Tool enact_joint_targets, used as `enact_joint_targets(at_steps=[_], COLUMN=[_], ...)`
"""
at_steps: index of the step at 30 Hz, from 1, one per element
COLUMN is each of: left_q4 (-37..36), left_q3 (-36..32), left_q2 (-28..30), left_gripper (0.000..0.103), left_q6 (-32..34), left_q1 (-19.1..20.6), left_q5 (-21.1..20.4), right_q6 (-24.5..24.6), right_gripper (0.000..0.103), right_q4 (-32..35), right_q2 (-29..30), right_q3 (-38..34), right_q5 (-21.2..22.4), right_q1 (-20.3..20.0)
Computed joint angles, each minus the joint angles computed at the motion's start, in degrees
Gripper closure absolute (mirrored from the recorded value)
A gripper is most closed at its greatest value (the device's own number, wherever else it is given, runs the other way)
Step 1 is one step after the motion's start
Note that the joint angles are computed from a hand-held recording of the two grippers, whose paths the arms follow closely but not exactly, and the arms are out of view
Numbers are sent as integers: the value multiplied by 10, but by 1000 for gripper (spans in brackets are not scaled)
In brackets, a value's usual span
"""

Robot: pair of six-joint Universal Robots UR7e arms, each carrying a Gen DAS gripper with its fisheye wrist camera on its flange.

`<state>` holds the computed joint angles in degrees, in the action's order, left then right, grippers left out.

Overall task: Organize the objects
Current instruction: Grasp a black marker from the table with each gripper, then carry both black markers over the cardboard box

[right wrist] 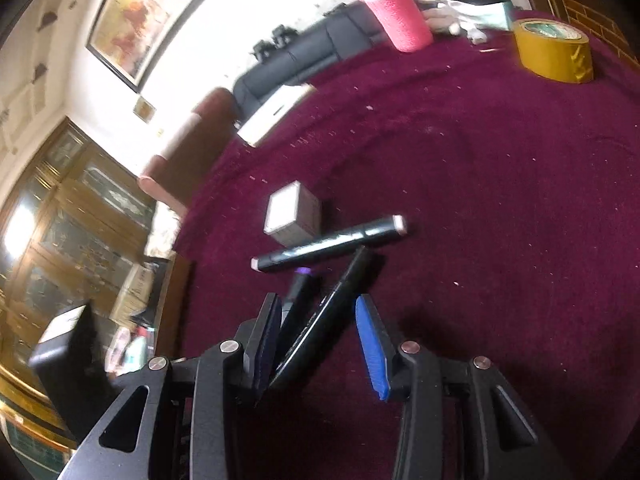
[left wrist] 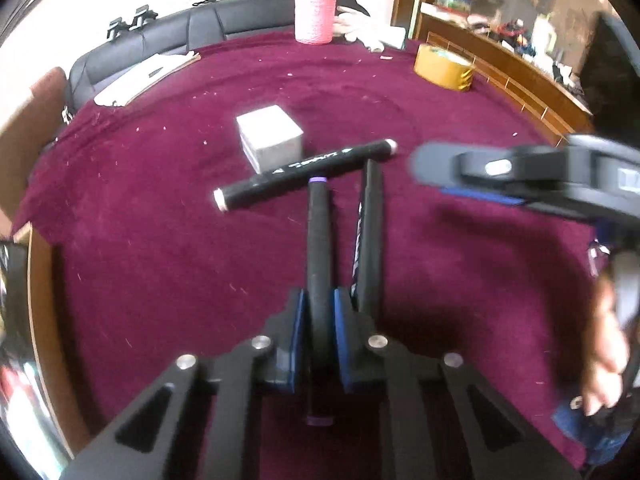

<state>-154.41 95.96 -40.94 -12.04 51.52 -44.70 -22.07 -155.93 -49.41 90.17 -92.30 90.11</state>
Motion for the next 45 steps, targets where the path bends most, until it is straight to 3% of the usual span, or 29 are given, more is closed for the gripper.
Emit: enact_joint_targets(at_steps=[5, 8, 12, 17, 21, 26, 35, 45], left_q4=[-48, -59, -66, -53, -73, -83, -102, -108], left_q3=[37, 41, 41, 22, 28, 46, 44, 41], left_q2=[-13, -15, -15, -6, -8, -21, -7, 6], left_gripper=[89, 89, 89, 89, 89, 89, 89, 89], left_q6=[-48, -53, -50, -46, -40, -57, -37, -21], left_q1=[-7, -4, 0, 4, 6, 5, 2, -5], left_q5=[38, 45, 45, 54, 42, 29, 54, 84], right_q6=[-45, -83, -136, -133, -133, -130, -160, -167], right_gripper=[60, 60, 65, 87, 87, 87, 86, 85], right_q4=[-46, -94, -140, -116, -119, -107, -165, -179], right_q2=[21, 46, 59, 43, 27, 37, 56, 54], right_q3=[13, 14, 21, 18, 23, 14, 24, 32], right_q5=[-79, -152, -183, -170, -160, -190, -239, -235], right_q1=[25, 43, 50, 36, 33, 40, 51, 50])
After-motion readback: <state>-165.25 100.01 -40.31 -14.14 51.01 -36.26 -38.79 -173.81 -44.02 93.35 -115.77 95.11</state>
